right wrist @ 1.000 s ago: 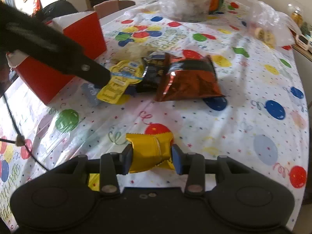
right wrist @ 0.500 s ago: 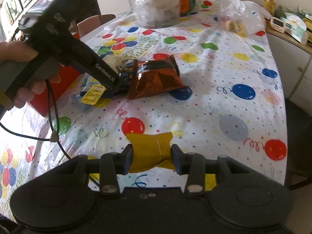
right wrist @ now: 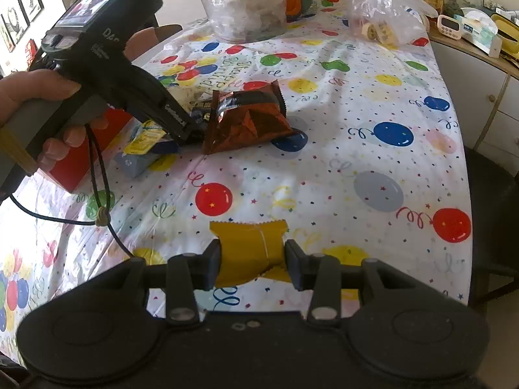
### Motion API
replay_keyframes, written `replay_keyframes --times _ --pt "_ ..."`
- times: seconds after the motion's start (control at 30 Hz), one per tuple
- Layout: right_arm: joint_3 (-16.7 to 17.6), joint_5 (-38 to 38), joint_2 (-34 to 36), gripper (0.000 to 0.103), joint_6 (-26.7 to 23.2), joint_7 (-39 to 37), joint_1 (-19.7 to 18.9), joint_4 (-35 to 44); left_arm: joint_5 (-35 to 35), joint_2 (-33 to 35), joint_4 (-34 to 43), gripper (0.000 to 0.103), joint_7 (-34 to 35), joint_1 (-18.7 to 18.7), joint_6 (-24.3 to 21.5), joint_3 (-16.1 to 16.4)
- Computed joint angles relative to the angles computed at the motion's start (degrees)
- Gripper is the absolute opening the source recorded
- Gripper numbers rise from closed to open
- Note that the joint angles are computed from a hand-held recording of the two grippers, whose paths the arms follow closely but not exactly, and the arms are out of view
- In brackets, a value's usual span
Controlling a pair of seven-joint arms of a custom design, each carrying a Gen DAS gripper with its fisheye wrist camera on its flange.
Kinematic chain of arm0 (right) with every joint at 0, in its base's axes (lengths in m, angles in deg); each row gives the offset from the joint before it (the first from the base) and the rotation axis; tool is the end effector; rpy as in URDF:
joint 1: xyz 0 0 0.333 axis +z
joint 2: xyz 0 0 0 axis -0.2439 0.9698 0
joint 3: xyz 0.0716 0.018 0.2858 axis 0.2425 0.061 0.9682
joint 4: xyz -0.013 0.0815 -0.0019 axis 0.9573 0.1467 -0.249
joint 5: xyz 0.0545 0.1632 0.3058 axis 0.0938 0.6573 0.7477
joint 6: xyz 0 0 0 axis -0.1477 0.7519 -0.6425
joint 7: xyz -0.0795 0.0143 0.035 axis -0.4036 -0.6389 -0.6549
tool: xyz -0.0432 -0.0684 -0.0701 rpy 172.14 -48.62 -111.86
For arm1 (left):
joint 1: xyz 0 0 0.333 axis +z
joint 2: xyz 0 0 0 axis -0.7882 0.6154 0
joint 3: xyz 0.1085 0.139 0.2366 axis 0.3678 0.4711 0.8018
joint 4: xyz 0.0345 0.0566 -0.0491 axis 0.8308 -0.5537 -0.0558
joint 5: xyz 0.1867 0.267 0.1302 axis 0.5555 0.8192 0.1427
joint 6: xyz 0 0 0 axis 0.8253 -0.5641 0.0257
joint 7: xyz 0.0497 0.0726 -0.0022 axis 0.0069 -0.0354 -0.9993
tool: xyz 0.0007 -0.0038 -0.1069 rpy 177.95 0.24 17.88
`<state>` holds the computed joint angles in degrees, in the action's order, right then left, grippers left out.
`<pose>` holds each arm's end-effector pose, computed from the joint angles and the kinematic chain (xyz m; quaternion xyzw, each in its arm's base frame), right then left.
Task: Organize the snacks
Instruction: 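Carry both yellow packets over the cardboard box with both tools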
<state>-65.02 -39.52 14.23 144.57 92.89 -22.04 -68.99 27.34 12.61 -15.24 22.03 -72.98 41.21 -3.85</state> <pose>0.6256 0.0716 0.3107 -0.8187 0.4675 -0.1104 0.3147 0.6971 -0.2352 0.3423 -0.6921 0.6901 -0.0306 0.2094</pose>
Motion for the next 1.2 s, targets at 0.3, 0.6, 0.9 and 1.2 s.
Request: replay_keyframes --times 0.3,0.6,0.9,1.2 --pt "0.4 2.6 -2.8 0.040 0.6 -1.0 0.0 -2.7 -1.6 -8.7 -14.3 0.052 -2.6 2.6 9.2 -1.1" --pt "-0.5 8.3 -7.5 0.040 1.8 -4.3 2.5 -6.5 -5.3 -21.4 -33.0 0.052 -2.3 6.5 21.0 -2.9" --pt "-3.4 11.5 -12.6 0.040 3.8 -4.0 9.3 -10.0 -7.6 -34.5 -50.2 0.052 1.3 10.4 31.0 -4.4" --pt "-3.9 8.8 -15.7 0.040 6.9 0.4 15.9 -11.6 -14.9 -46.2 -63.2 0.052 11.1 16.6 35.3 -6.6"
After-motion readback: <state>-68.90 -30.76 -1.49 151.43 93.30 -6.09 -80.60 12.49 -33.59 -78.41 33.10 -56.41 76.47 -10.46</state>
